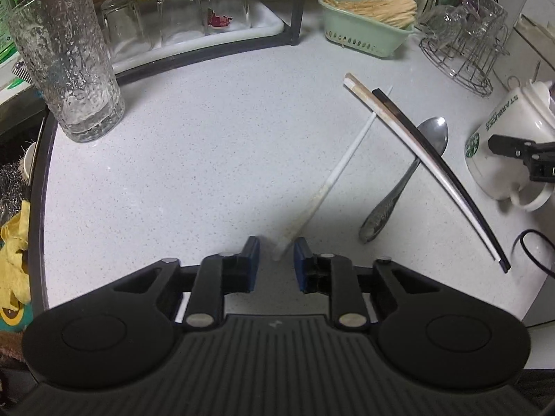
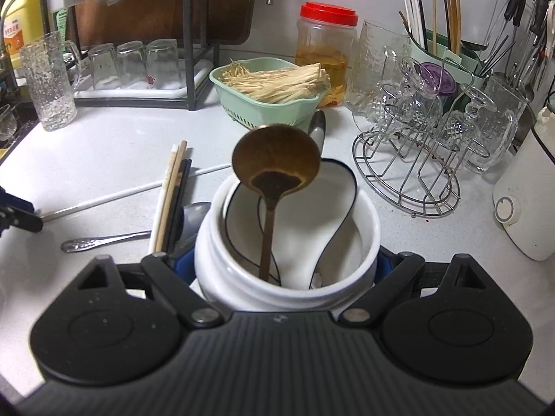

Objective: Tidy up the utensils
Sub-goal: 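Move the left tool back to the white chopstick on the counter, then close the left tool on the white chopstick end and lift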

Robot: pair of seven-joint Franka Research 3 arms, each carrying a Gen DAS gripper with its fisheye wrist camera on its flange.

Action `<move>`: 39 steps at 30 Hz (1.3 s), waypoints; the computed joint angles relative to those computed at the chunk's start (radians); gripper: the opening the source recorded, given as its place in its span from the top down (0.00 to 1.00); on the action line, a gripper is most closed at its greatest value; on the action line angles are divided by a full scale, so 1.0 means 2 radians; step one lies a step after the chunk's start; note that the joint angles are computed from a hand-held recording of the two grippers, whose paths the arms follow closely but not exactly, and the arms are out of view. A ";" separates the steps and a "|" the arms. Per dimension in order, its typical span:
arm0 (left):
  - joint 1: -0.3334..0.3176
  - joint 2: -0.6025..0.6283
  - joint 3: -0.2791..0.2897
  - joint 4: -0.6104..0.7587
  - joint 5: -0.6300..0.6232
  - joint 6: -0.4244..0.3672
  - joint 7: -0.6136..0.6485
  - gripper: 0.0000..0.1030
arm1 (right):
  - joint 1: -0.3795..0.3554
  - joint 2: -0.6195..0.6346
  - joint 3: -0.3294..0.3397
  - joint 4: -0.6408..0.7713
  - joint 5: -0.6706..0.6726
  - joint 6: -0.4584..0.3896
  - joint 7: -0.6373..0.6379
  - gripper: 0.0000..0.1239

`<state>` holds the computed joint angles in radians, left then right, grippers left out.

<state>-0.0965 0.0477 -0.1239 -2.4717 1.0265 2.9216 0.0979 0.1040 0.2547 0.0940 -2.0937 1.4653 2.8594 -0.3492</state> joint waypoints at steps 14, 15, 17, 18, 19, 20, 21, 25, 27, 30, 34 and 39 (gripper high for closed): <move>-0.027 -0.015 -0.024 -0.003 -0.088 -0.020 -0.010 0.92 | -0.001 -0.002 -0.001 -0.003 -0.011 0.003 0.005 0.24; -0.033 -0.019 -0.028 -0.001 -0.087 -0.033 -0.030 0.92 | -0.003 -0.003 -0.002 -0.004 -0.014 -0.005 0.001 0.24; -0.044 -0.025 -0.039 0.003 -0.091 -0.064 -0.067 0.93 | -0.008 -0.003 -0.003 -0.003 -0.021 -0.020 -0.006 0.24; -0.050 -0.029 -0.045 0.004 -0.095 -0.077 -0.090 0.93 | -0.010 -0.002 -0.005 -0.002 -0.029 -0.027 -0.005 0.24; -0.055 -0.032 -0.049 0.004 -0.095 -0.084 -0.114 0.93 | -0.012 -0.002 -0.006 -0.001 -0.036 -0.034 -0.006 0.24; -0.060 -0.034 -0.054 0.006 -0.098 -0.094 -0.137 0.93 | -0.014 -0.002 -0.006 0.000 -0.040 -0.041 -0.011 0.24; -0.066 -0.033 -0.060 0.009 -0.103 -0.107 -0.151 0.93 | -0.017 -0.001 -0.006 0.001 -0.041 -0.049 -0.015 0.24; -0.091 -0.028 -0.075 0.023 -0.121 -0.146 -0.203 0.93 | -0.027 0.002 -0.008 0.005 -0.040 -0.073 -0.035 0.24; -0.104 -0.025 -0.081 0.033 -0.126 -0.168 -0.225 0.93 | -0.031 0.001 -0.009 0.005 -0.040 -0.086 -0.047 0.24; -0.123 -0.019 -0.088 0.048 -0.133 -0.191 -0.257 0.93 | -0.037 0.002 -0.012 0.007 -0.046 -0.107 -0.058 0.24; -0.144 -0.008 -0.093 0.064 -0.142 -0.204 -0.293 0.93 | -0.043 0.003 -0.015 0.008 -0.052 -0.124 -0.067 0.24; -0.166 0.012 -0.095 0.082 -0.153 -0.197 -0.316 0.93 | -0.047 0.003 -0.017 0.009 -0.052 -0.137 -0.077 0.24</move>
